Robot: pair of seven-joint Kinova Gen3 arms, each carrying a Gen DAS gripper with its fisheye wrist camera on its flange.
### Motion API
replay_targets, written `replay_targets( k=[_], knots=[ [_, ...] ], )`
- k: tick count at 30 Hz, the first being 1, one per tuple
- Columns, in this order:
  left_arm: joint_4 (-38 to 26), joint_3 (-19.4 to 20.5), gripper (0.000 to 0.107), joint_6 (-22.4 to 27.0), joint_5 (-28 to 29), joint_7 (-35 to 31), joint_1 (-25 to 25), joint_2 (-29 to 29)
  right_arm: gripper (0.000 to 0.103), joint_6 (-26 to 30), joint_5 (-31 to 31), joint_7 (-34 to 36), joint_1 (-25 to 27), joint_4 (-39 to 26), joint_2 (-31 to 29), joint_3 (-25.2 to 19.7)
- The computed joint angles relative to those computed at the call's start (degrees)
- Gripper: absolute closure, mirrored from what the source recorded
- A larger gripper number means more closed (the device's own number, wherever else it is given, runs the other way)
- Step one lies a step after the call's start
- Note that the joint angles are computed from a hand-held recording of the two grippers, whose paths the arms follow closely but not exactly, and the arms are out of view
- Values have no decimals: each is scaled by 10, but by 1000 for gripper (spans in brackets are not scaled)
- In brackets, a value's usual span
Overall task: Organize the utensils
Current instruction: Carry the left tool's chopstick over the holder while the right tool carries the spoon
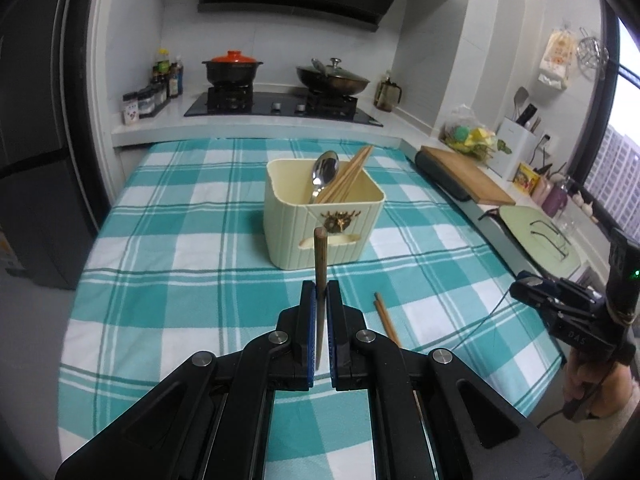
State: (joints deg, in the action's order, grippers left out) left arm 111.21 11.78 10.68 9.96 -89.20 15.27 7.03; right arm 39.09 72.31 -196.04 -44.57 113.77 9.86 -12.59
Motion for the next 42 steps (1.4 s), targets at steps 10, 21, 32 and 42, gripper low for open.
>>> replay_targets(
  k=[10, 21, 32, 42],
  knots=[
    [-11, 36, 104, 11, 77, -74, -43, -11, 67, -2, -8, 44, 9, -40, 0, 4],
    [-72, 33, 104, 66, 255, -251, -79, -16, 67, -43, -59, 169, 37, -123, 3, 31],
    [-218, -76, 104, 50, 134, -135, 24, 34, 67, -70, -82, 272, 39, -248, 49, 80],
    [-408, -80, 104, 172, -48, 43, 38, 200, 67, -120, -156, 374, 138, -384, 166, 25]
  ],
)
